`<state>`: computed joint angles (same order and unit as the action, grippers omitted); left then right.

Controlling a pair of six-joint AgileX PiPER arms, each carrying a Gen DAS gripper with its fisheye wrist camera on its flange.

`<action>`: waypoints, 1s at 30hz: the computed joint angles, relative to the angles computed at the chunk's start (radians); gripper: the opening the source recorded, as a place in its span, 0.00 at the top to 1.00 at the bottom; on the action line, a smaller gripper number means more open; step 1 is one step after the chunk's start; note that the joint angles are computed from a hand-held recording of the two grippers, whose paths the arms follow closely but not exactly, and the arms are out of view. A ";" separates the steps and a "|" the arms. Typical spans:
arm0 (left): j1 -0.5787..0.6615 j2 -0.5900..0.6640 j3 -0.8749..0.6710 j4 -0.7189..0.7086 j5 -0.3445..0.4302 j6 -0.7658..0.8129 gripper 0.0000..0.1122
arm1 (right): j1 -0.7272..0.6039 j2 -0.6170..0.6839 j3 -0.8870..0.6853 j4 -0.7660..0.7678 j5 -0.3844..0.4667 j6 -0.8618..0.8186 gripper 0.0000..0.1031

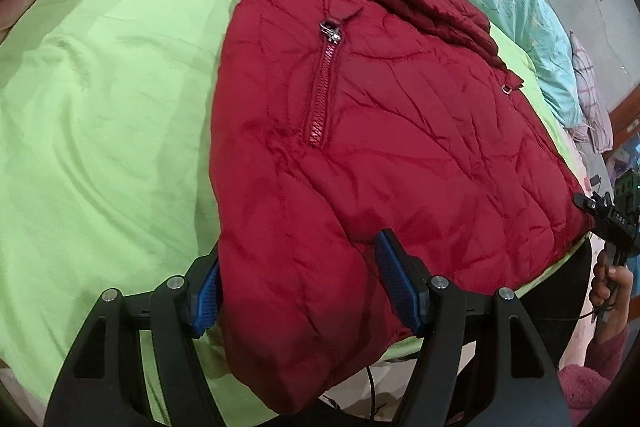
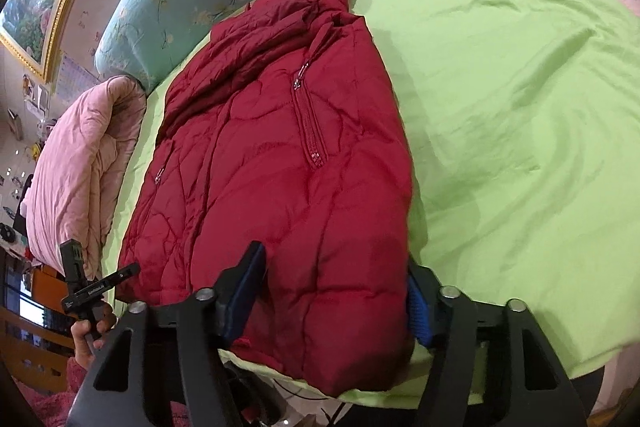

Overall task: Fold large clothes
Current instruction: 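Grasp the jacket hem with the right tool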

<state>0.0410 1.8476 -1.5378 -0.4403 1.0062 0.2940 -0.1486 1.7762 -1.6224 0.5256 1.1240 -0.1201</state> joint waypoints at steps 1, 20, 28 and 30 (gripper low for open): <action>0.002 0.001 0.004 -0.007 -0.004 0.010 0.39 | -0.005 -0.002 0.004 0.016 0.005 -0.013 0.45; 0.056 -0.029 0.023 -0.189 0.052 0.178 0.85 | -0.034 -0.013 0.030 0.165 0.004 -0.109 0.79; 0.039 -0.070 -0.044 -0.219 0.027 0.167 0.86 | -0.043 -0.027 0.008 0.256 -0.014 -0.141 0.81; 0.048 -0.060 -0.071 -0.229 0.043 0.147 0.86 | -0.044 -0.027 0.001 0.276 -0.020 -0.144 0.81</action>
<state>0.0890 1.7877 -1.6083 -0.6689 1.0489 0.4414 -0.1926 1.7496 -1.6212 0.8016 1.1044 -0.2641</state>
